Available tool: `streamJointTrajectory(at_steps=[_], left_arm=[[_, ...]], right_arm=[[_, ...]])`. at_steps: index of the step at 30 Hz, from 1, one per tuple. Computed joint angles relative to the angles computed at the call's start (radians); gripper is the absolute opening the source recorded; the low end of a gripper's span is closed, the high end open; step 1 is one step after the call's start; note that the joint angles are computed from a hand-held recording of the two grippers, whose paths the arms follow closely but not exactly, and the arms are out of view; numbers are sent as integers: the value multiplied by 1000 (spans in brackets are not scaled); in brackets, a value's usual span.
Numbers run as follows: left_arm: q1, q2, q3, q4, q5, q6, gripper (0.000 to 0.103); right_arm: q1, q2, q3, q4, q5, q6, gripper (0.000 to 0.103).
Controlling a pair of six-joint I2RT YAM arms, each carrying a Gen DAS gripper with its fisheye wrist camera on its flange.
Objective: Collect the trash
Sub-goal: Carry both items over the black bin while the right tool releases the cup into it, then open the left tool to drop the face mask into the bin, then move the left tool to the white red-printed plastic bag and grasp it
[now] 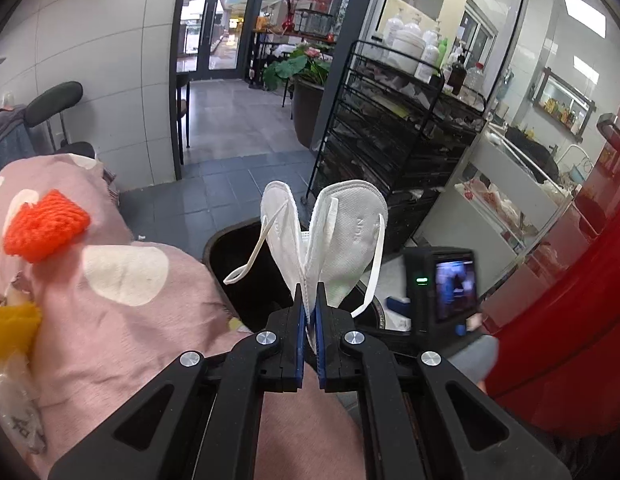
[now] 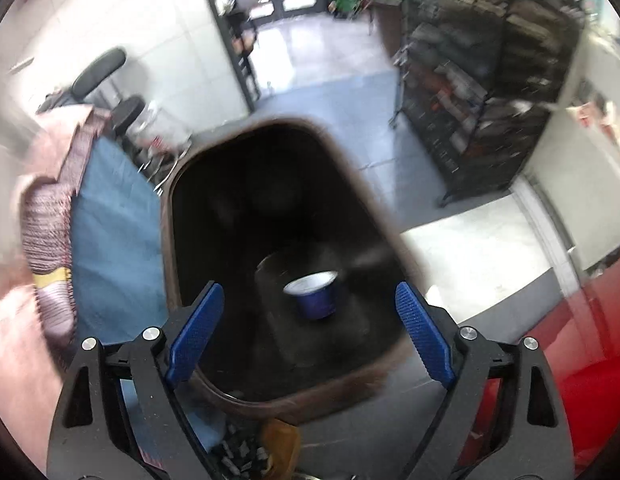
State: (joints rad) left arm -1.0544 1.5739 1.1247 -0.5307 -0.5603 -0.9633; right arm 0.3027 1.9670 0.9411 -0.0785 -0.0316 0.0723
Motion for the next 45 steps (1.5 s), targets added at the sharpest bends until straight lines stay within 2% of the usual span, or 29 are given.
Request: streamJointTrajectory(at_steps=[4,9,13,15,16,17,18,19,21,25,28,32,37,40,42,45], left_arm=[[48,114,101,-56,78,22,5],[89,239,206,-114,136,43,5],[119,309,265,-155,220,61,6],[124,324,277,-166,216,56,26],[121,326,276,-169,205,49,63],[116,328,281,-185,185,37,86],[106,321,274,-186,153,22,88],[97,302,250,-162,122,14,89],[91,271,206,-117,118,17,93],[83,257,202,-113,106,14,94],[62,253,232,-148,64,31,94],[5,223,263,-214,-38,53,95],[-102,173,279,-328,-218,30,97],[-159,154,290,-437,-309,-36,97],[-197,136,287,-532,-368,-130,97],[-232,95,269,-640,-402,-267,97]], right_arm=[[-60,-133,-88,13,44,-2,89],[-133,-218,-124,2,50,9,89],[-178,-251,-130,-4,24,11,91],[-188,-260,-129,-2,18,12,92],[-187,-265,-127,-6,20,11,92],[-186,-264,-126,-5,19,11,92],[-185,-268,-125,-7,17,13,92],[-185,-274,-125,-8,13,13,92],[-183,-293,-130,-10,11,11,92],[-184,-313,-128,-14,-6,10,92],[-191,-333,-128,-21,-32,9,93],[-175,-360,-125,-36,-64,18,93],[-128,-407,-128,-55,-127,15,93],[-86,-452,-142,-59,-164,23,93],[-56,-487,-155,-54,-188,33,93],[9,-528,-161,-51,-201,37,96]])
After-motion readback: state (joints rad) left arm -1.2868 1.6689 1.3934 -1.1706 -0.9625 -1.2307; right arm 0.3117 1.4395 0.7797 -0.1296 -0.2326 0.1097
